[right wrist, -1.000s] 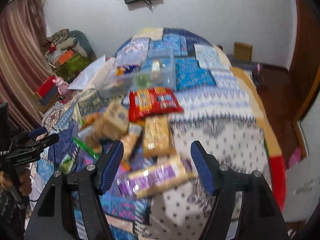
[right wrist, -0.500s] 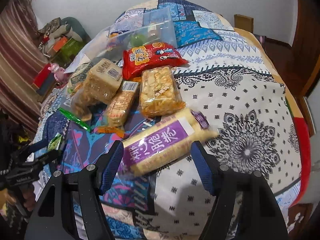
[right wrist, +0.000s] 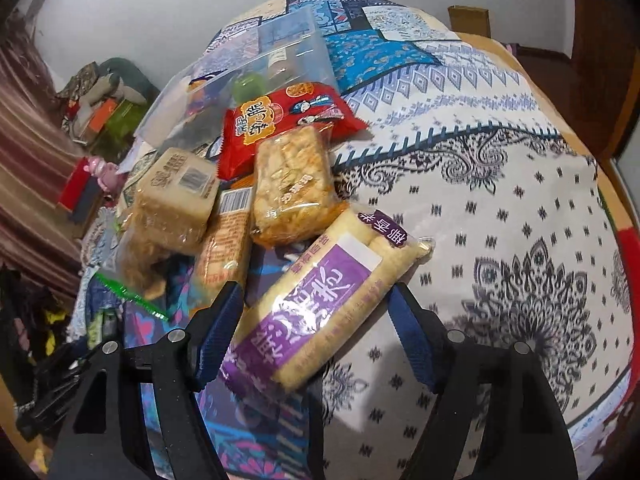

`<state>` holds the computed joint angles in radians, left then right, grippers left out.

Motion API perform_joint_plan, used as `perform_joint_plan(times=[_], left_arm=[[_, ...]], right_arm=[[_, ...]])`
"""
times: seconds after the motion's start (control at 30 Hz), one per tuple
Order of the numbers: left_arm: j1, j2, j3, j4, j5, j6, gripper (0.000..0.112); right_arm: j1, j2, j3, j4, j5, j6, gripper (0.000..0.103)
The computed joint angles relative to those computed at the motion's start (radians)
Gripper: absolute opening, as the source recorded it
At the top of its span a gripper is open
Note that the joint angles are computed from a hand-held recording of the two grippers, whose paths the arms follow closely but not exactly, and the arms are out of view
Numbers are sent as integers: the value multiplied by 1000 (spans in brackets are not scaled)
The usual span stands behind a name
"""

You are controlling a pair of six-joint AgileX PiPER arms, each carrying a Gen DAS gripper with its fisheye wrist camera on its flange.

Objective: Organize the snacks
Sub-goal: 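Grasp the green pea snack bag with the left gripper while the right grasps the purple-labelled bar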

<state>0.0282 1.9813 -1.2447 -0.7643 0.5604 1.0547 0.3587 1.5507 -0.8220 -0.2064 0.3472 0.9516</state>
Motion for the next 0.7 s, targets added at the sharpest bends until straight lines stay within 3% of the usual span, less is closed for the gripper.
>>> perform_joint_plan(times=[0.13, 0.33, 0.5, 0.7], left_arm=[[-1, -15, -4, -23, -1, 12, 47], [6, -57, -2, -81, -9, 61, 46], [7, -76, -41, -91, 4, 54, 46], [-10, -64, -119, -89, 25, 8, 46]], right_arm=[[40, 41, -45, -166, 70, 107, 72], [66, 25, -27, -292, 115, 151, 64], [59, -20, 2, -294, 135, 118, 50], [34, -97, 46, -297, 125, 120, 45]])
